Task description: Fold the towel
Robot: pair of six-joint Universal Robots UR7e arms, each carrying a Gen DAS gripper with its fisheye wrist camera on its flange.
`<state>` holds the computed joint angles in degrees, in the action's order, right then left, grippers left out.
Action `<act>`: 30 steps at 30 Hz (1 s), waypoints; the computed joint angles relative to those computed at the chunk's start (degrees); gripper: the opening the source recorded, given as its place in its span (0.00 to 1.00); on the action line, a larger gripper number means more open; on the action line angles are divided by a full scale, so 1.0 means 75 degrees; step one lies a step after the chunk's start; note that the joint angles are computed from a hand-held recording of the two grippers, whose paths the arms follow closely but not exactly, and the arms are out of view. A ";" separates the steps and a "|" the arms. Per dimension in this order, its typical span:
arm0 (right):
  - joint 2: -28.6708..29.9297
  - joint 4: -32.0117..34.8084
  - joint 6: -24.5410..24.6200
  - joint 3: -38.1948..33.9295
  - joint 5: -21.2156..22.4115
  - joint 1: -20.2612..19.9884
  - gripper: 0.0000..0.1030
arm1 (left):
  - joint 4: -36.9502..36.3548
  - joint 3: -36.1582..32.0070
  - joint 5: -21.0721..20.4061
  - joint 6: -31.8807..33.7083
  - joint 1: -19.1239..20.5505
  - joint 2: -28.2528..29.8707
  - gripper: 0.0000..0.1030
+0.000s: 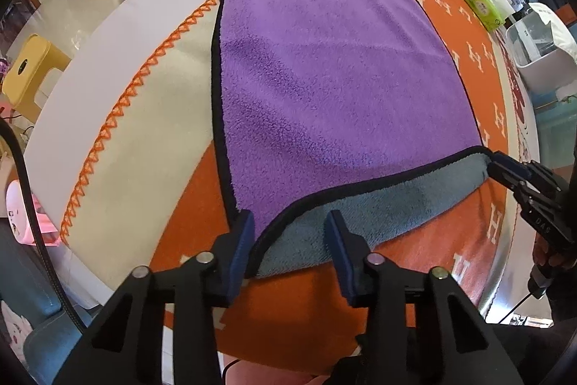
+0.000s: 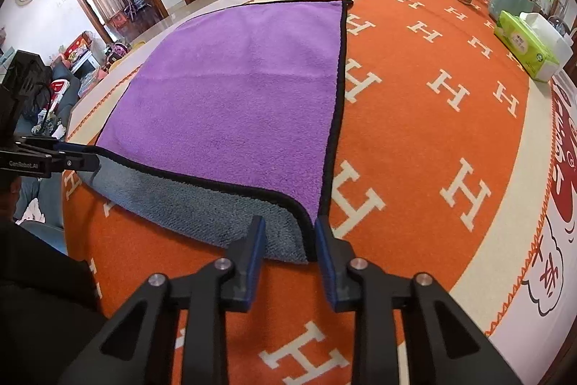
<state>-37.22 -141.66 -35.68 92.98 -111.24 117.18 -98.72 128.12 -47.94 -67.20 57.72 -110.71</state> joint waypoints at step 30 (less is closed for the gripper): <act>-0.0173 -0.0460 -0.0101 0.0173 0.0025 0.0025 0.03 | 0.1603 -0.0211 0.0338 -0.1118 -0.0863 -0.0276 0.05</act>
